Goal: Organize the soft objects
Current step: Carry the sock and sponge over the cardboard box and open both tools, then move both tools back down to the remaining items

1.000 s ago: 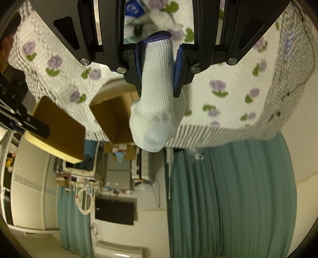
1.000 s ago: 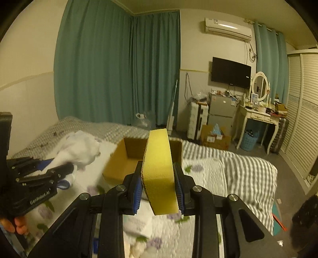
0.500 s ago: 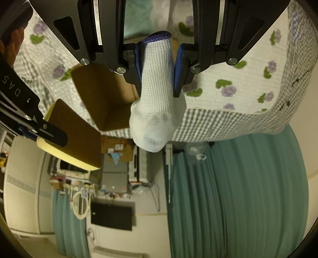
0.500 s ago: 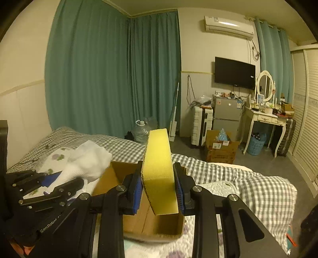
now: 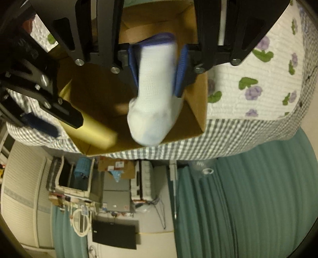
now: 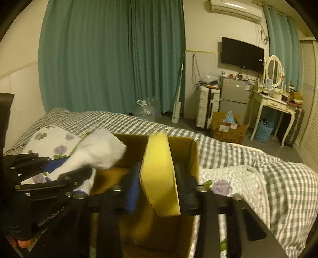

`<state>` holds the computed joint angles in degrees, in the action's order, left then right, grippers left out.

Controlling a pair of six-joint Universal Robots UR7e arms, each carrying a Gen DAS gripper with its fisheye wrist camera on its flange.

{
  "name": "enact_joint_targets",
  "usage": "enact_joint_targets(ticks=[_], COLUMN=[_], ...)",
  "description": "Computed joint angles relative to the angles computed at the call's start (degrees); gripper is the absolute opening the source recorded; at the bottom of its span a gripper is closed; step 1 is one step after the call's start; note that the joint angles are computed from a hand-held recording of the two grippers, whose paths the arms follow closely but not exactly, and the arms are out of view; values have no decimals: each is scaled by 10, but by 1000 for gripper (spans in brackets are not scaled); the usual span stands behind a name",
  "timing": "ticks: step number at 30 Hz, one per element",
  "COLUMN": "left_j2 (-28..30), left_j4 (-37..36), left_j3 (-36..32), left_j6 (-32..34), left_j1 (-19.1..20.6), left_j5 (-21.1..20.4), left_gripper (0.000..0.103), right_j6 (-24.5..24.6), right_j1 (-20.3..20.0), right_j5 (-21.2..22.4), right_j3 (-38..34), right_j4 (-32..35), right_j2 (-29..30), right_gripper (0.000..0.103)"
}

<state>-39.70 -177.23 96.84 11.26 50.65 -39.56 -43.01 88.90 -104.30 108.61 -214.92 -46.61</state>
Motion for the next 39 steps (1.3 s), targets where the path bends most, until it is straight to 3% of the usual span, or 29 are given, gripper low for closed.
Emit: enact_joint_targets(ticks=[2, 4, 9, 11, 16, 21, 27, 30, 33, 36, 39], left_j2=[-7, -21, -89, -132, -222, -320, -400, -414, -418, -408, -373], left_j4=[-11, -24, -31, -27, -42, 15, 89, 112, 125, 135, 98], left_j3=[12, 27, 79, 109, 175, 237, 306, 336, 372, 400, 423], left_j6=[1, 6, 5, -11, -13, -57, -127, -159, -194, -234, -243], left_j1=[-10, -19, -51, -76, -134, -197, -242, -251, -244, -223, -191], left_j5=[19, 28, 46, 58, 89, 125, 139, 134, 128, 110, 91], left_gripper=[62, 68, 71, 83, 93, 103, 103, 103, 103, 103, 103], right_j6=[7, 8, 4, 0, 5, 25, 34, 65, 76, 57, 56], right_j1=[6, 19, 69, 95, 174, 252, 325, 329, 313, 276, 229], right_j5=[-4, -25, -83, -112, -200, -293, -363, -360, -348, -324, -293], right_j3=[14, 25, 76, 95, 147, 190, 247, 280, 315, 341, 359], right_j4=[-14, -18, -50, -59, -66, -18, -11, -9, -47, -121, -148], right_j2=[-11, -26, -86, -109, -179, -239, -274, -278, -254, -202, -155], right_gripper=[70, 70, 76, 78, 91, 103, 103, 103, 103, 103, 103])
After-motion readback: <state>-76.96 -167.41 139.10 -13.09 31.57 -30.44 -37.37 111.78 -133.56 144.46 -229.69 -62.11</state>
